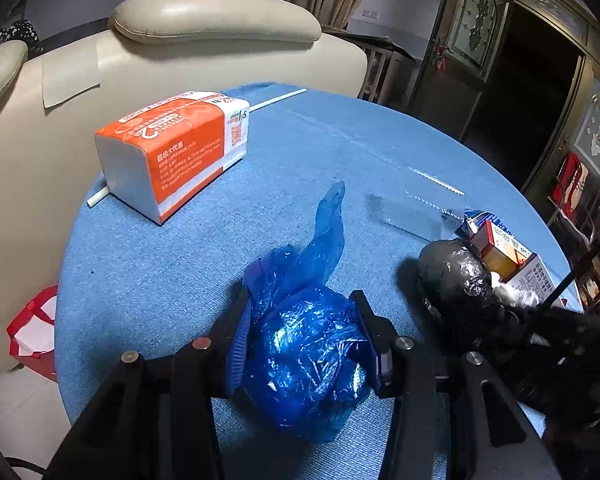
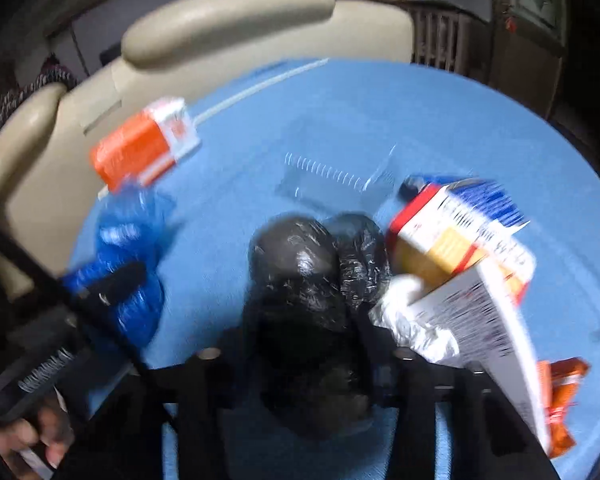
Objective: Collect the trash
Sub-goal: 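Grasp the blue bag with the left tool while the right tool grasps the black bag, then carry both bags to the red wastebasket and release them there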
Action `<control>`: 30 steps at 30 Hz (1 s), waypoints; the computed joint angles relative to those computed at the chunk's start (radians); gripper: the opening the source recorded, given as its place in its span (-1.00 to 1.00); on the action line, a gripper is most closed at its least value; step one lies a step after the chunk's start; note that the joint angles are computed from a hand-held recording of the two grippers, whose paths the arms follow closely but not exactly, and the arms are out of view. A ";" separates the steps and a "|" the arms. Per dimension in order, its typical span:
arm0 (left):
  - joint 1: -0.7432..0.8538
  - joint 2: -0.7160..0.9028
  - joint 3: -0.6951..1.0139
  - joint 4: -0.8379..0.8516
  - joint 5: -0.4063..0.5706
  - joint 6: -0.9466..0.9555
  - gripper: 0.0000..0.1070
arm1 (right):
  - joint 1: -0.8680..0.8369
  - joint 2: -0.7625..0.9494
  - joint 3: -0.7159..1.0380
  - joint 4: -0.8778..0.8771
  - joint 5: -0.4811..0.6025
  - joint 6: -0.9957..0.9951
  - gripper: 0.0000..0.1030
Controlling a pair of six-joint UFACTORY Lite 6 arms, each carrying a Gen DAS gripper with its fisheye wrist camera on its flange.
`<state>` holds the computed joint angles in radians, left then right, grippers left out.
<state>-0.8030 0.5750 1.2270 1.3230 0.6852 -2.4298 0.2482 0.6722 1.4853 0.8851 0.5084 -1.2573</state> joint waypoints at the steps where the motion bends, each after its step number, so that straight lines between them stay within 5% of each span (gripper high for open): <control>1: 0.000 0.000 -0.002 0.004 -0.003 -0.002 -0.07 | 0.000 -0.005 -0.021 0.016 -0.012 -0.025 -0.18; 8: 0.007 0.009 0.033 -0.049 0.000 0.059 -0.09 | -0.093 -0.116 -0.126 0.168 0.054 -0.158 -0.23; 18: -0.063 0.038 0.184 -0.143 0.078 0.221 -0.10 | -0.430 -0.309 -0.264 0.330 0.323 -0.267 -0.23; 22: -0.108 0.121 0.347 -0.201 0.096 0.332 -0.10 | -0.590 -0.292 -0.233 0.325 0.415 -0.253 -0.23; 30: -0.187 0.390 0.825 -0.354 0.176 0.649 -0.10 | -0.570 -0.337 -0.274 0.350 0.324 -0.181 -0.23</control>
<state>-0.9903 0.9653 2.0519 0.9687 0.8611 -1.7813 -0.3220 0.3355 1.2113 1.2349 0.8321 -1.4380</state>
